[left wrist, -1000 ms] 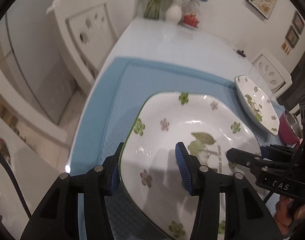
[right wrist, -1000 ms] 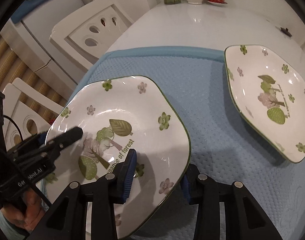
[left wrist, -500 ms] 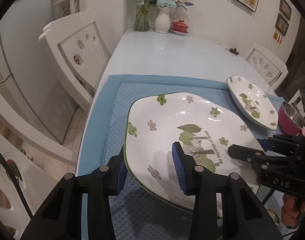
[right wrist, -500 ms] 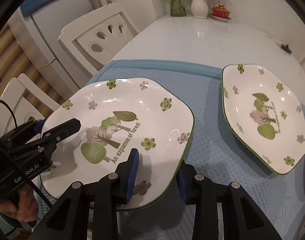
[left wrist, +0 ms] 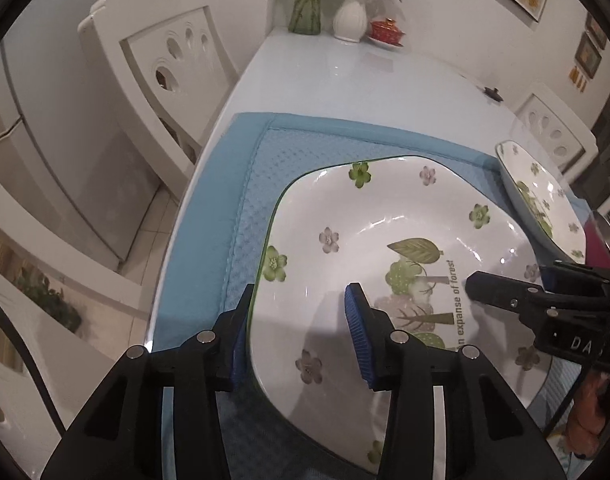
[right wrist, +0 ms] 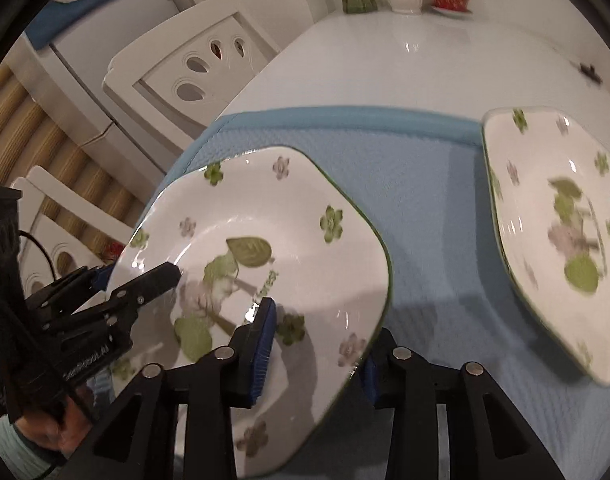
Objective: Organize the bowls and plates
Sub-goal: 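Carry the hexagonal plate with the right gripper toward the Sunflower plate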
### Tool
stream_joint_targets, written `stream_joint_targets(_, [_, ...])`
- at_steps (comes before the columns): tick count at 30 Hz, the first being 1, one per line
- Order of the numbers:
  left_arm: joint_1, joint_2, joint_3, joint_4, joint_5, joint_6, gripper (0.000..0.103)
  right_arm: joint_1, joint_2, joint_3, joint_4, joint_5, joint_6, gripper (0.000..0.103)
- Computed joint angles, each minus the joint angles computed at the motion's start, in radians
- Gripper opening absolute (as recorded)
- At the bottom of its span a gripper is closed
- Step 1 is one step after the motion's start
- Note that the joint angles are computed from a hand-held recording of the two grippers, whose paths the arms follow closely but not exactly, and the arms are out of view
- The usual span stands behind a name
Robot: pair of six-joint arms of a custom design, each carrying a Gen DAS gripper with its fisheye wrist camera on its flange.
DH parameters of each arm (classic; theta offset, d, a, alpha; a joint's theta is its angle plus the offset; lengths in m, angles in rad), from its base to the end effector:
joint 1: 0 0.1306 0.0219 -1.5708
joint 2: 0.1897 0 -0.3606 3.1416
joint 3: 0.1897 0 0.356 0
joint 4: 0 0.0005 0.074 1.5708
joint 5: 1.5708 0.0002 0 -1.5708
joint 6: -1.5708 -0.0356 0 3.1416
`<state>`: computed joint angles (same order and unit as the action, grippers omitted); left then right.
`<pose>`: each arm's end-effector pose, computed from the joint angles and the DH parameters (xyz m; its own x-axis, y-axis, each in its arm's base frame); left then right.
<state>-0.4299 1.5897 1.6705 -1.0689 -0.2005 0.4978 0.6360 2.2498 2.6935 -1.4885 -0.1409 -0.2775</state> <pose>0.4674 -0.2071 0.4211 -0.8143 -0.1414 -0.5629 -0.0911 0.9890 -0.1166 0.5391 0.4036 0.4217 -0.8458 -0.2873 -0.4496 -0.4295 0.8665 0.2543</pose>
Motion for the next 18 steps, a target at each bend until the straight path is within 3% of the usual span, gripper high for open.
stream_joint_targets(2, [0.005, -0.009, -0.007, 0.016, 0.007, -0.008, 0.038, 0.006, -0.01, -0.007, 0.009, 0.021, 0.035, 0.037])
stream_joint_targets(5, [-0.013, -0.029, -0.015, 0.033, -0.026, -0.044, 0.038, 0.018, -0.094, -0.141, 0.092, 0.056, 0.092, 0.036])
stream_joint_targets(10, [-0.041, -0.063, -0.012, 0.039, -0.056, -0.088, 0.038, 0.013, -0.171, -0.249, 0.169, 0.061, 0.106, 0.036])
stream_joint_targets(14, [-0.058, -0.085, -0.001, 0.031, -0.081, -0.097, 0.038, 0.017, -0.17, -0.209, 0.154, 0.069, 0.114, 0.036])
stream_joint_targets(18, [-0.081, -0.116, 0.006, 0.012, -0.11, -0.088, 0.038, 0.026, -0.221, -0.247, 0.156, 0.067, 0.109, 0.036])
